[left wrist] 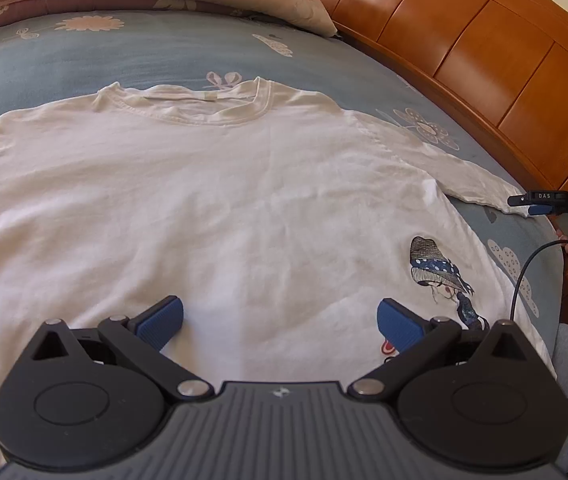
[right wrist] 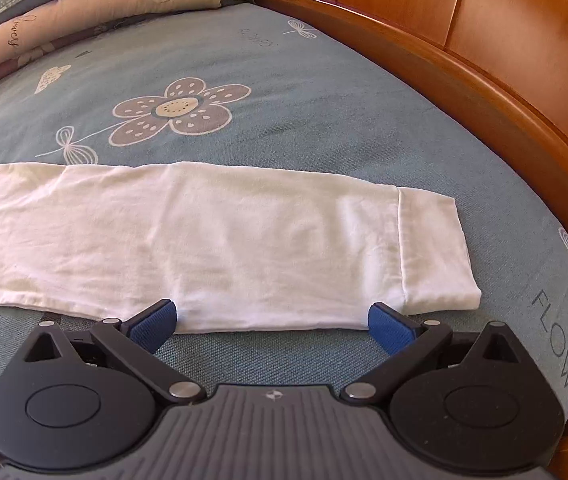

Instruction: Fold clothes

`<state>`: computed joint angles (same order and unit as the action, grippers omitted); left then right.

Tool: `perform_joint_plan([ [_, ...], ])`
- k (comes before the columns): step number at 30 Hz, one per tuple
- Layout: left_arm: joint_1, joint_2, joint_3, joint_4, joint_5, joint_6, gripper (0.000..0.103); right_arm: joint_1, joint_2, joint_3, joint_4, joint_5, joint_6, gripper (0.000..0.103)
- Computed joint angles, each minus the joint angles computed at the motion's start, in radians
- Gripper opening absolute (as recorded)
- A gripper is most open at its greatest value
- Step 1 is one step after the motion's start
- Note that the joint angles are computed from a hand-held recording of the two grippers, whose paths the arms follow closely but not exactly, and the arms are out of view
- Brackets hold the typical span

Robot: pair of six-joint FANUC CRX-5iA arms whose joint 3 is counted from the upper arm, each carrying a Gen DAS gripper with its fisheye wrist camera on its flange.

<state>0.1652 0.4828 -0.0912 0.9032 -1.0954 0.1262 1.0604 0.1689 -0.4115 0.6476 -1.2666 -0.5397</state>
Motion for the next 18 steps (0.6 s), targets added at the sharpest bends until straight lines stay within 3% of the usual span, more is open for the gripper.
perform_joint_plan([
  [3, -0.001, -0.002, -0.002, -0.001, 0.004, -0.004, 0.102, -0.008, -0.012, -0.023, 0.059, -0.041, -0.082, 0.103],
  [11, 0.005, 0.009, 0.008, 0.004, -0.013, -0.001, 0.102, -0.036, -0.059, -0.149, 0.133, 0.064, -0.291, 0.103],
  [16, 0.002, 0.003, 0.002, 0.001, -0.001, -0.002, 0.102, 0.002, -0.030, -0.067, 0.089, -0.021, -0.263, 0.103],
  [18, -0.001, 0.001, 0.001, 0.000, 0.005, -0.004, 0.102, 0.013, -0.034, -0.044, 0.123, -0.010, -0.260, 0.103],
])
